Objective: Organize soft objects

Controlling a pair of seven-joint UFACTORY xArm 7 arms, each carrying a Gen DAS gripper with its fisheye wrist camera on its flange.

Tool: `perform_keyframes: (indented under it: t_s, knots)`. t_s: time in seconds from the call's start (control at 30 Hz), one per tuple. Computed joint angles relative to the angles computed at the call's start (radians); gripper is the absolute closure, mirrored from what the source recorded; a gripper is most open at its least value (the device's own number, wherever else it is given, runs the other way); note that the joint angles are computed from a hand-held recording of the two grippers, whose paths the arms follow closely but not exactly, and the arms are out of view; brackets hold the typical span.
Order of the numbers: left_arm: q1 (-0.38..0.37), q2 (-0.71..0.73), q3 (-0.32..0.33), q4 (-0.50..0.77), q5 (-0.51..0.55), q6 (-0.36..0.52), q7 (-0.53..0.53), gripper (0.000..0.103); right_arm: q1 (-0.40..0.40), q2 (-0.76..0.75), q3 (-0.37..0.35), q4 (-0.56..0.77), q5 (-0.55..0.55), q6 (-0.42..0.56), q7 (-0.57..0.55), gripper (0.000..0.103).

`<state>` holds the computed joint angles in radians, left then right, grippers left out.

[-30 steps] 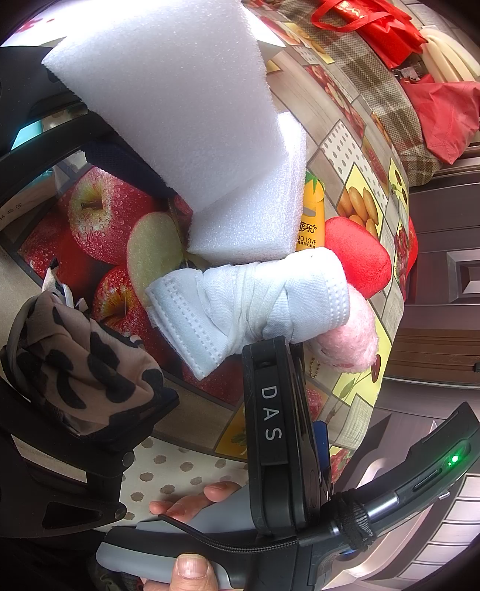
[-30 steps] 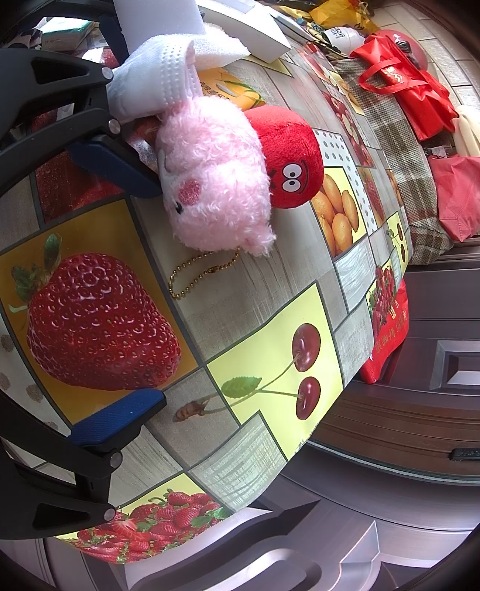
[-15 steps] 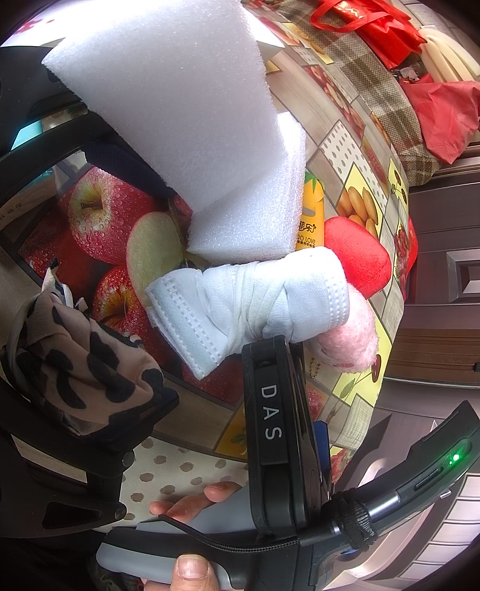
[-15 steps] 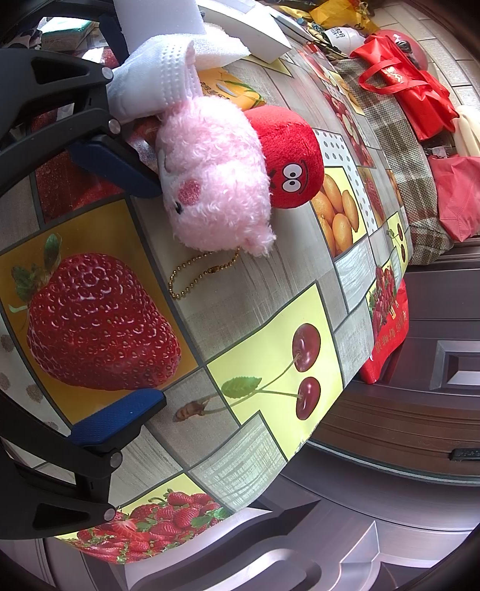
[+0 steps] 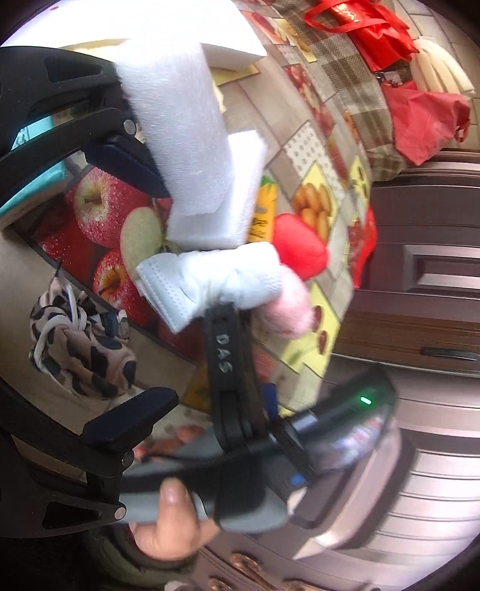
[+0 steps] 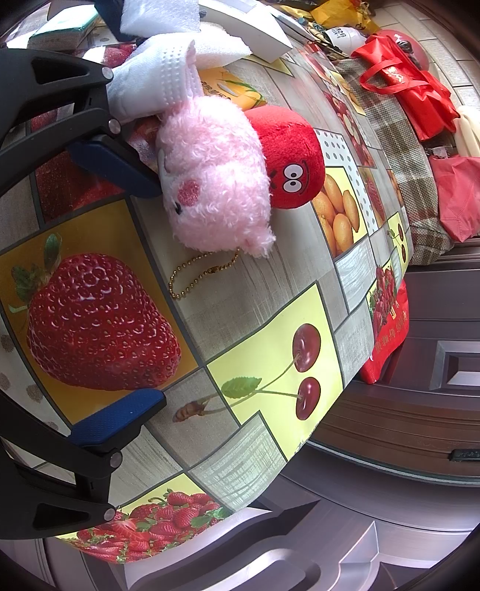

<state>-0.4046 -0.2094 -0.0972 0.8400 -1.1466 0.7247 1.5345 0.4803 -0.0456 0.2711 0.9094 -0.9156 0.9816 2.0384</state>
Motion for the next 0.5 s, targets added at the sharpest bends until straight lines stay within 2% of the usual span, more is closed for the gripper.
perform_keyframes:
  t_s: [0.17, 0.37, 0.5]
  knots:
    - [0.022, -0.049, 0.047, -0.003, -0.090, 0.073, 0.034, 0.001, 0.000, 0.000, 0.000, 0.000, -0.002, 0.000, 0.001, 0.000]
    - [0.063, -0.080, 0.075, 0.000, -0.183, 0.053, 0.042, 0.000, 0.000, 0.000, 0.000, 0.000, -0.005, 0.001, 0.003, 0.000]
    - [0.115, -0.094, 0.129, 0.014, -0.252, 0.081, 0.062, 0.000, 0.001, 0.001, 0.000, 0.000, -0.005, 0.001, 0.003, 0.000]
